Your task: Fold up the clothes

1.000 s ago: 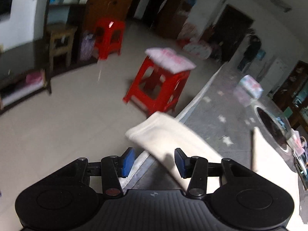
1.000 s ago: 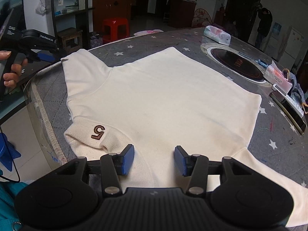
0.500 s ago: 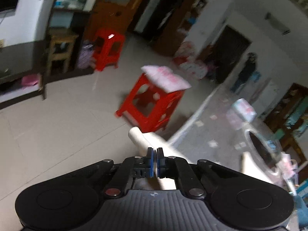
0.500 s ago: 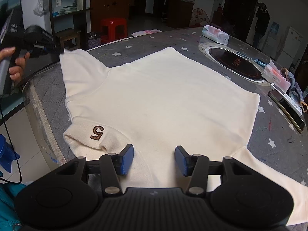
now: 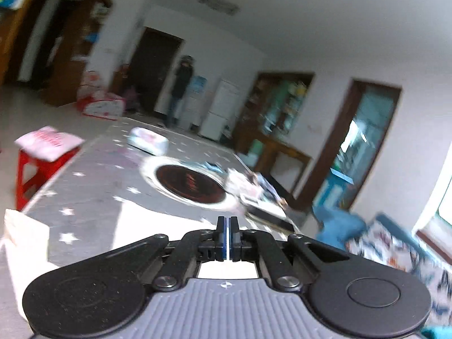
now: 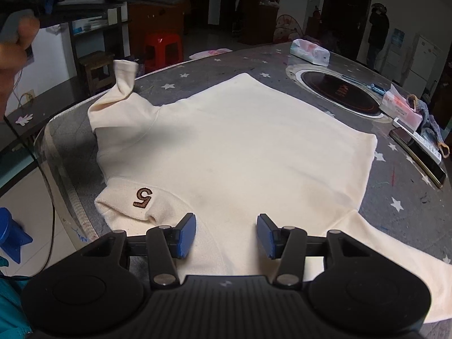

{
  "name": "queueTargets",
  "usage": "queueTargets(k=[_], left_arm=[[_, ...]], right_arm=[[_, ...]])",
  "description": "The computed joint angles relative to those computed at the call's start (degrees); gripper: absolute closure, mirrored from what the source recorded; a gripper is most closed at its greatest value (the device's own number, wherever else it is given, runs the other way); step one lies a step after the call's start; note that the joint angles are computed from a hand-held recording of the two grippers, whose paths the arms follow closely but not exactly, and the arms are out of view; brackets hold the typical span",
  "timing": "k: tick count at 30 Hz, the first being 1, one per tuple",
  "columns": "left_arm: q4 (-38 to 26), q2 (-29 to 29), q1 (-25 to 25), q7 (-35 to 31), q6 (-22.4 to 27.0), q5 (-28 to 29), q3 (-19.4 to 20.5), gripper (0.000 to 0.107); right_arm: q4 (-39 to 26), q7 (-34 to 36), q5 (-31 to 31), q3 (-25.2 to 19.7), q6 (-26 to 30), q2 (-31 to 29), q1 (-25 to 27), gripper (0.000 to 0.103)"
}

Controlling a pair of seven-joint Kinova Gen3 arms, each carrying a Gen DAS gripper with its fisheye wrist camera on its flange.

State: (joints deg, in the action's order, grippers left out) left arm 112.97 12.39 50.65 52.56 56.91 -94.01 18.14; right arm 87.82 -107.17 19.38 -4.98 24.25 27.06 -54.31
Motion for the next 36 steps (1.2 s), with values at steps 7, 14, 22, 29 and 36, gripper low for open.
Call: queueTargets(k=[7, 14, 22, 29, 36], left_arm=[[-3.84, 4.78, 0.43, -10.45, 10.98, 15.39, 3.66, 0.097], [-6.46, 8.87, 8.02, -17.17, 21.92, 26.75, -5.24, 0.065], [-3.65, 7.37, 0.35, -20.02, 12.89, 28.71, -7.34, 0.071], [0.57, 4.63, -1.93, -16.68, 8.24, 27.95, -7.99, 0.104], [2.75, -1.31, -1.9, -8.9, 6.33, 19.04, -4.91, 0.105]], right_arm=[[1.5, -0.03, -0.13, -0.32, -1.05, -1.4, 0.91, 0.054], [-0.05, 2.24, -1.6, -1.42, -0.28, -0.01, 1.59, 0.054], [-1.15, 2.1, -1.73, -0.55, 0.87, 0.51, 0.49, 0.054], [-1.87, 2.03, -1.66, -0.67, 1.68, 0.86, 0.49, 0.054], [-0.51, 0.14, -0.93, 0.5, -0.46, -0.04, -0.11, 0.054]])
